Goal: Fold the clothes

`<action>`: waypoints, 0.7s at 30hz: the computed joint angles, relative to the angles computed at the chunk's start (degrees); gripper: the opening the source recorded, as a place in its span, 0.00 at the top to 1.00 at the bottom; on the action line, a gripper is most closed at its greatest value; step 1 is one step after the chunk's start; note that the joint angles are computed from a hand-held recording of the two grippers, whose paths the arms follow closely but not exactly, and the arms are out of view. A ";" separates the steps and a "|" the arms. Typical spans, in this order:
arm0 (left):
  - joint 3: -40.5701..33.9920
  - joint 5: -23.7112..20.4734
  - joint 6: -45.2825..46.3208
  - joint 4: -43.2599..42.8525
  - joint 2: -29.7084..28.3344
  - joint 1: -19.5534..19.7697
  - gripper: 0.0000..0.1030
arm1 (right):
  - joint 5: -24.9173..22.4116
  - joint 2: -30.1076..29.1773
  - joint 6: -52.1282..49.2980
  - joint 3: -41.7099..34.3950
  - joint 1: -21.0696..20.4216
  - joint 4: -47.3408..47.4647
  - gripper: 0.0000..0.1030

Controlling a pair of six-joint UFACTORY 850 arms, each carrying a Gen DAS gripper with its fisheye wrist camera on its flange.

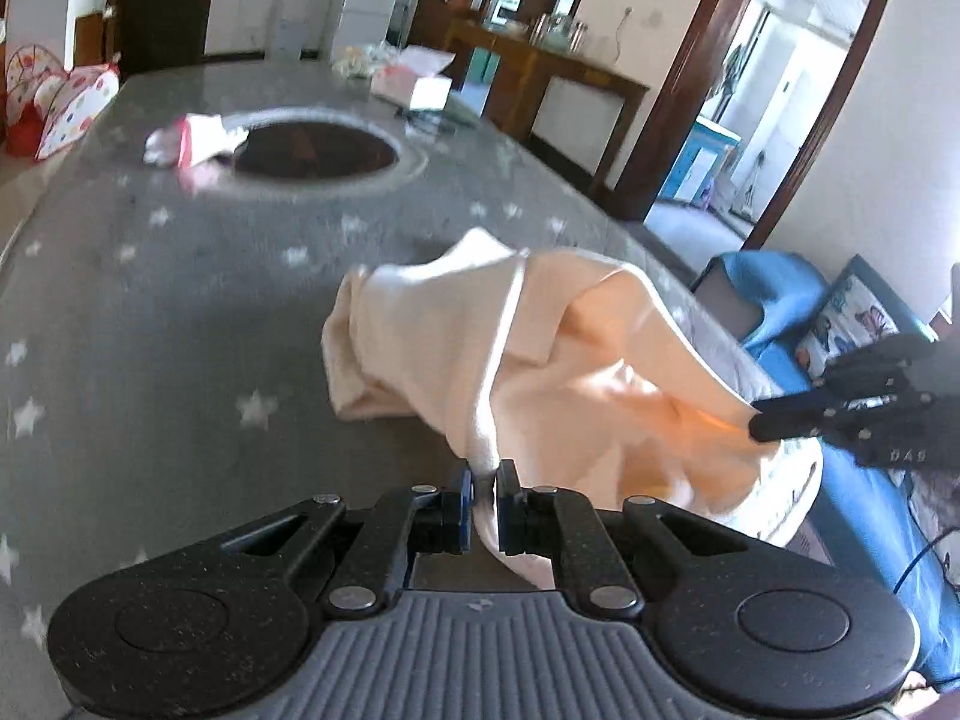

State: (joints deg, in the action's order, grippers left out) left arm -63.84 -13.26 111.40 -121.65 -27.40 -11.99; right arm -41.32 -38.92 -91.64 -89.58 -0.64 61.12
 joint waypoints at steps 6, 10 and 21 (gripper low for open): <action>0.19 0.52 -2.52 3.99 0.11 0.40 0.88 | 1.19 0.71 -5.49 -0.32 0.68 4.47 0.76; -0.51 0.79 2.80 0.94 0.20 0.10 0.74 | 3.13 -2.43 -7.34 -4.71 2.43 6.92 0.66; -6.63 2.98 20.32 -13.92 -3.06 -1.19 0.60 | 9.95 -11.01 -5.43 -14.05 7.27 6.28 0.86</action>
